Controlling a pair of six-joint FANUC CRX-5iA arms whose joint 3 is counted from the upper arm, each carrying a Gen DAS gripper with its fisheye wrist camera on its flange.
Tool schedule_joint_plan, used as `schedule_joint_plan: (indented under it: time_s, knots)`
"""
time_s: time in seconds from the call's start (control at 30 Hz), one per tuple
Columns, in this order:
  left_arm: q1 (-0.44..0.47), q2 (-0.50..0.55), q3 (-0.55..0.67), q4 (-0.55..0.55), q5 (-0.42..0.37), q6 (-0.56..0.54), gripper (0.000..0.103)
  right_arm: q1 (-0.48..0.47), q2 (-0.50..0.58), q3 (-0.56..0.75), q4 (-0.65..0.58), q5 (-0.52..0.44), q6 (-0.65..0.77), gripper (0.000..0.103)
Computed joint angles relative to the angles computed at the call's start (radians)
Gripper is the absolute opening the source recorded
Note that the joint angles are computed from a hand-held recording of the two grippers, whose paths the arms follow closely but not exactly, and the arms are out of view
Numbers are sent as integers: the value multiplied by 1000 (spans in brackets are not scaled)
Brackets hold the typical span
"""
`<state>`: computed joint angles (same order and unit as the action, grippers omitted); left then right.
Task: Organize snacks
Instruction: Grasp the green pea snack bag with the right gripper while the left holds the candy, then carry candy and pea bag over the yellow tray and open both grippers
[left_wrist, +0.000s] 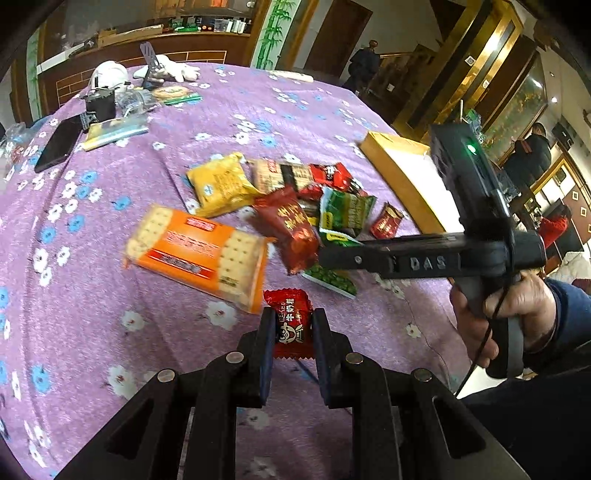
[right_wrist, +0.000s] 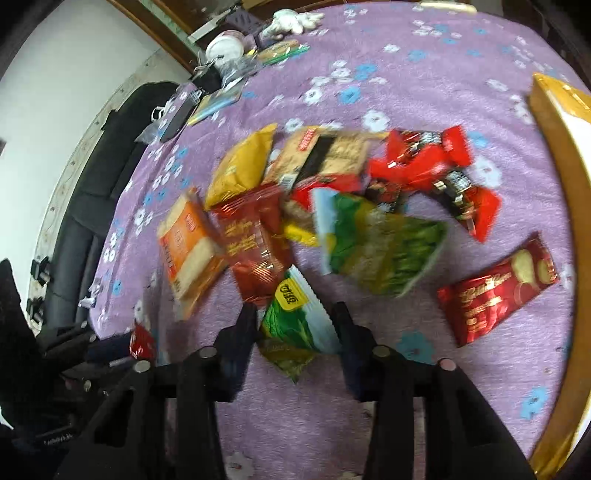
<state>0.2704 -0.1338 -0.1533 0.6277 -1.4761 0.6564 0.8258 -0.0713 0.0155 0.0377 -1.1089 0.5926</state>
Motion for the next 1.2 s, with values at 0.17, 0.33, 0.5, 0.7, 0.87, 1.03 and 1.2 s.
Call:
schedule_joint_plan:
  time_s: [0.17, 0.33, 0.5, 0.7, 0.87, 1.03, 1.2]
  knots:
    - [-10, 12, 11, 18, 1, -17, 19, 42, -18, -10, 50, -3, 3, 33]
    - [-46, 22, 26, 35, -3, -30, 19, 70, -101, -84, 131, 34, -107, 33]
    - [-92, 25, 36, 45, -1, -30, 19, 111, -249, -213, 311, 28, -337, 33]
    - [-158, 32, 51, 54, 10, -16, 19, 143, -406, -324, 469, -176, -560, 33]
    - [-213, 36, 65, 54, 22, -6, 19, 165, -485, -383, 423, -290, -614, 33]
    - [-265, 47, 85, 49, 31, 13, 19, 241, -535, -421, 408, -318, -675, 33]
    - [-316, 63, 107, 47, 43, 26, 19, 284, -580, -425, 371, -338, -716, 33]
